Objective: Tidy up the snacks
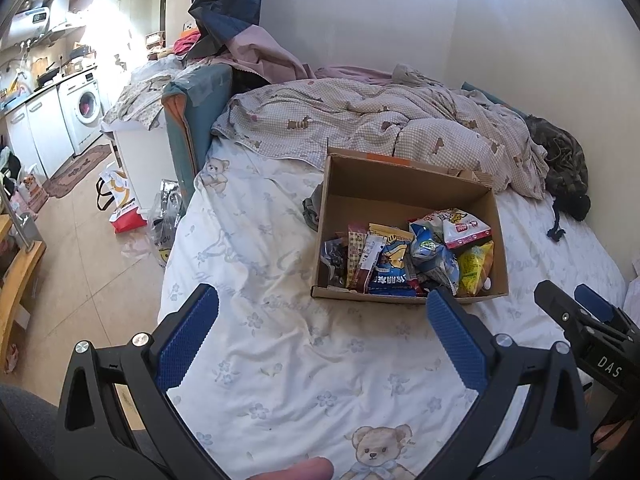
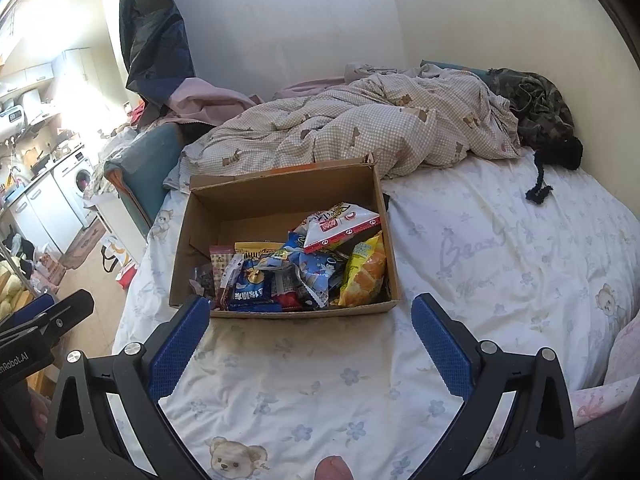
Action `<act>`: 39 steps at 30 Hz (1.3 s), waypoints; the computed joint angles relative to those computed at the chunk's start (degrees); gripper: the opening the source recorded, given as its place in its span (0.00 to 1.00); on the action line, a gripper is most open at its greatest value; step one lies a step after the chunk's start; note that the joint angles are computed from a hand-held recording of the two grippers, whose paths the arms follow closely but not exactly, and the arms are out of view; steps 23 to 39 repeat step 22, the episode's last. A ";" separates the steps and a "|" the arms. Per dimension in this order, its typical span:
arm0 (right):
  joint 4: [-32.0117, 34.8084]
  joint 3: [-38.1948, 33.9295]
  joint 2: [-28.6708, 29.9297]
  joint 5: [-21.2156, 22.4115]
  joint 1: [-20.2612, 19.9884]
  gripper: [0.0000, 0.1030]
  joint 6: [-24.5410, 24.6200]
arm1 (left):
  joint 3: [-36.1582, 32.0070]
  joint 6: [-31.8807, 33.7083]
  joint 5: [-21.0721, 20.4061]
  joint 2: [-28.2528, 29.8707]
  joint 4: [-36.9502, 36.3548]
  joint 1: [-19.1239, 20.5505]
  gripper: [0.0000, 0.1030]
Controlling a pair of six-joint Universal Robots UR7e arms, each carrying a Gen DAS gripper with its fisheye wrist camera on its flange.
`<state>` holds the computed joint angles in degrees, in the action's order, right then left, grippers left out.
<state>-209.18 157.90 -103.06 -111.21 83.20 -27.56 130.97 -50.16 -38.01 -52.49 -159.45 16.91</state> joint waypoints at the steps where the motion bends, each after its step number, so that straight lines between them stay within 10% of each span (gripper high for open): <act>1: -0.10 0.04 0.01 -0.08 0.02 1.00 -0.10 | -0.04 0.08 -0.13 -0.08 -0.07 0.06 1.00; 39: -0.36 0.45 -0.65 -0.87 1.39 1.00 0.22 | 0.12 -1.79 0.76 -0.20 1.55 -0.34 1.00</act>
